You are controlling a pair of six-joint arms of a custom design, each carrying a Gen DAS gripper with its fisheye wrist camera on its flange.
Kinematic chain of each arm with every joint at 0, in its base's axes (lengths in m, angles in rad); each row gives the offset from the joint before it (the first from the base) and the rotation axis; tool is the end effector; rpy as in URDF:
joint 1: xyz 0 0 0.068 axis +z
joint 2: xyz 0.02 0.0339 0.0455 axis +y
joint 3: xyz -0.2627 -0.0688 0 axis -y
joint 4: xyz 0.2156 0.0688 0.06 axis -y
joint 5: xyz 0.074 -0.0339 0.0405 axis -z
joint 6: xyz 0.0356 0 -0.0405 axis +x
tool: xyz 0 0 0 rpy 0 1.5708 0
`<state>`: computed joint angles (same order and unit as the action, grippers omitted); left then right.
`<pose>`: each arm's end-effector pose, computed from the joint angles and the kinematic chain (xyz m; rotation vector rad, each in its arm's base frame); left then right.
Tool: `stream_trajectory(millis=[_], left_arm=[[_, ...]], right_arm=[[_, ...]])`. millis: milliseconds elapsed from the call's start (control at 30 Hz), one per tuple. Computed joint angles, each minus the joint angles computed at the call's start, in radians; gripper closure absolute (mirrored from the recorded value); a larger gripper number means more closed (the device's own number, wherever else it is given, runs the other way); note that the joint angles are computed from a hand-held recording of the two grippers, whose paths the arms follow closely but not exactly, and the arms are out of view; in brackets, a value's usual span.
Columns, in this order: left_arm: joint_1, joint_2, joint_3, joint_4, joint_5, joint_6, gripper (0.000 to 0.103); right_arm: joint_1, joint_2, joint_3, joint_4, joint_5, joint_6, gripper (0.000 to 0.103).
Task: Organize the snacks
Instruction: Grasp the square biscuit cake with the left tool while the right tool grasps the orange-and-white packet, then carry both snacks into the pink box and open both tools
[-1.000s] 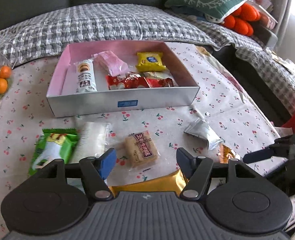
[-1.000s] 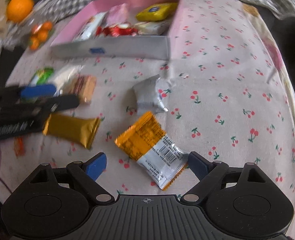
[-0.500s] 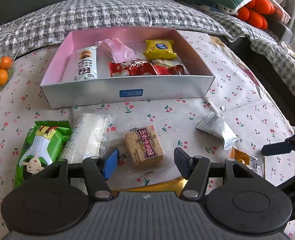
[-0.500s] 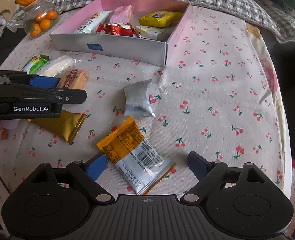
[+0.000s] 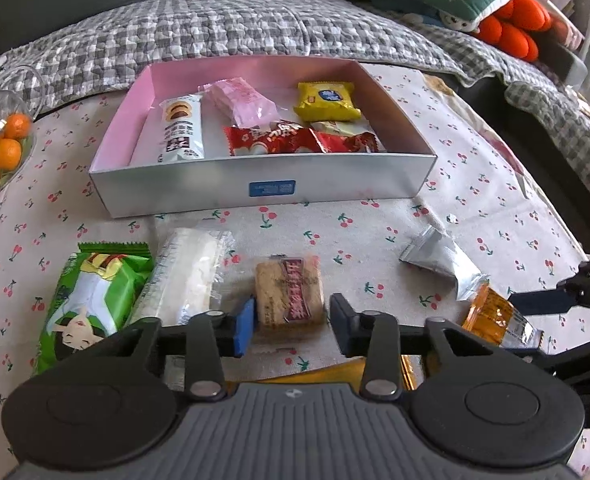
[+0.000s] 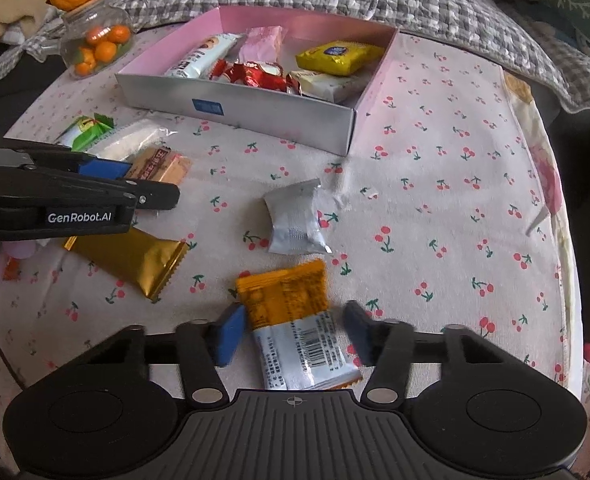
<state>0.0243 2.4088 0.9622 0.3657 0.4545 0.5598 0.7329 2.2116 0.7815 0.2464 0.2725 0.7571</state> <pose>0.3517 -0.0071 -0.0108 0.8080 2.3942 -0.3771 0.2350 0.1987 0.0188 0.1042 2.6731 0.0859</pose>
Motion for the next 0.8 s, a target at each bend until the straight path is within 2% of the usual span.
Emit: stream_trajectory(millis=[200,467,800], left_arm=[[0.008,-0.006,0.007,-0.022,0.002,-0.009,0.070],[0.020,-0.013,0.041,-0.105,0.021,-0.021,0.070],[0.039,-0.038,0.056,-0.158,0.053,-0.029,0.071]], right_arm=[[-0.004,-0.007,0.003,-0.010,-0.011,0.028,0.063],[-0.038,-0.042,-0.061,0.085,-0.088,0.094,0.063],[-0.065,-0.100,-0.118,0.160,-0.129,0.155,0.063]])
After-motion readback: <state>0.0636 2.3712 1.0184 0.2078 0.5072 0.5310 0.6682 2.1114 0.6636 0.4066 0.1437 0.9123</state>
